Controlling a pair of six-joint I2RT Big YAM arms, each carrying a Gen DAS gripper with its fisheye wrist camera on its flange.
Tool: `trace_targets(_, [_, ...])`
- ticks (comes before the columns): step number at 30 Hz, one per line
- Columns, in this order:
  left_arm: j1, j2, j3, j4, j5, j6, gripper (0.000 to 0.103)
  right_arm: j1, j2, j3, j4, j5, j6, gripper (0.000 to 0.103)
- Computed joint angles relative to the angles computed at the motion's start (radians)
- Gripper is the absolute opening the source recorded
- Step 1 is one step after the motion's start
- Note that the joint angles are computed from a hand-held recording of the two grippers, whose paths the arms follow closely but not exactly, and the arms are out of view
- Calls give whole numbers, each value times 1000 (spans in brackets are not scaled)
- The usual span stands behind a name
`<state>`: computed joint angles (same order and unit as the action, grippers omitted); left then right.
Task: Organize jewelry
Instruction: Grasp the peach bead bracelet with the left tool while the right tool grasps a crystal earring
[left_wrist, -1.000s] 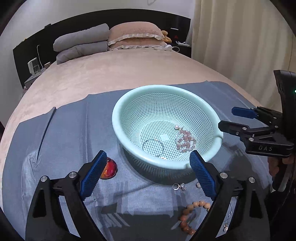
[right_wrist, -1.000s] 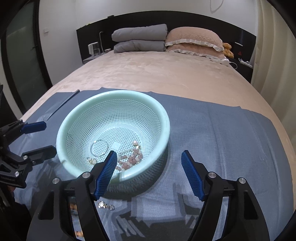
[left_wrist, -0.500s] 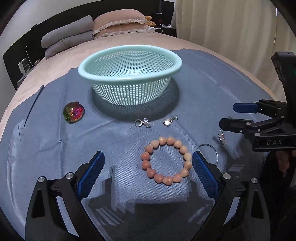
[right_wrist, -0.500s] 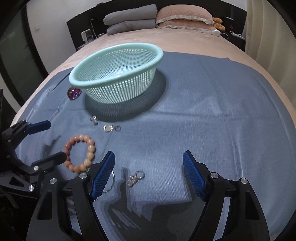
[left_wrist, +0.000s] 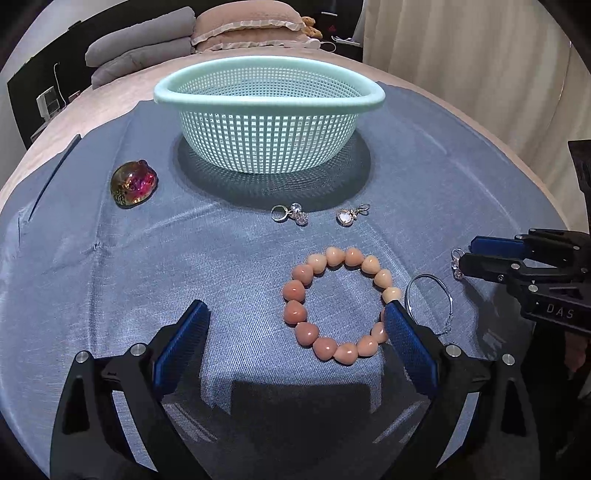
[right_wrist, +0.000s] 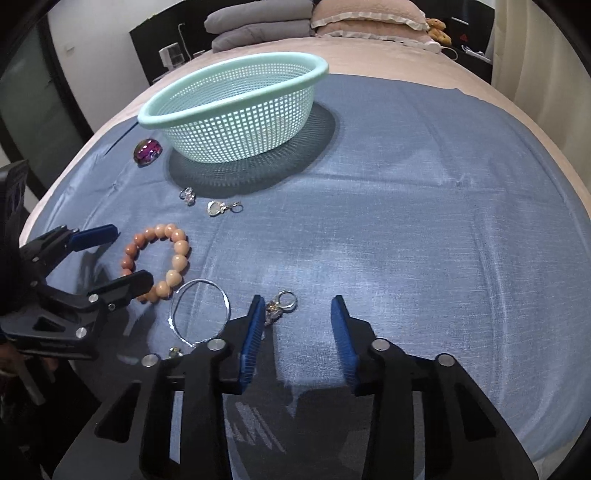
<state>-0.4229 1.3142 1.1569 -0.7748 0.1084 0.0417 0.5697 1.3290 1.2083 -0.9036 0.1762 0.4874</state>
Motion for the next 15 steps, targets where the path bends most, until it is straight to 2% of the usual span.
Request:
trace_targets(2, [-4,-4,-2,2,-1,2,83,12,6,8,-4,8,-11,16])
trace_targets(3, [-1,-7,-3,3,12,-2,70,18,6,9,-5,15,-18,13])
trace_targets(4, [-2,-8,-3,1,-7,-3,58,21,10,14,-5,12,-24,8])
trace_targets(5, [-6,-8,-5,2,-30,-1,55,20,10,13,-4,4,-29,6])
trace_targets(8, [-7,-7,-5,6,-39,2,52,14,1,6,1,-14,-26,4])
trace_targets(13, [7,-4,1,9,-12,-9,19,-18,-32,-22,25,-51,8,2])
trace_targets(15, [10,-1,4,8,-5,-14,15,-26,-36,-24,26,-57,13,2])
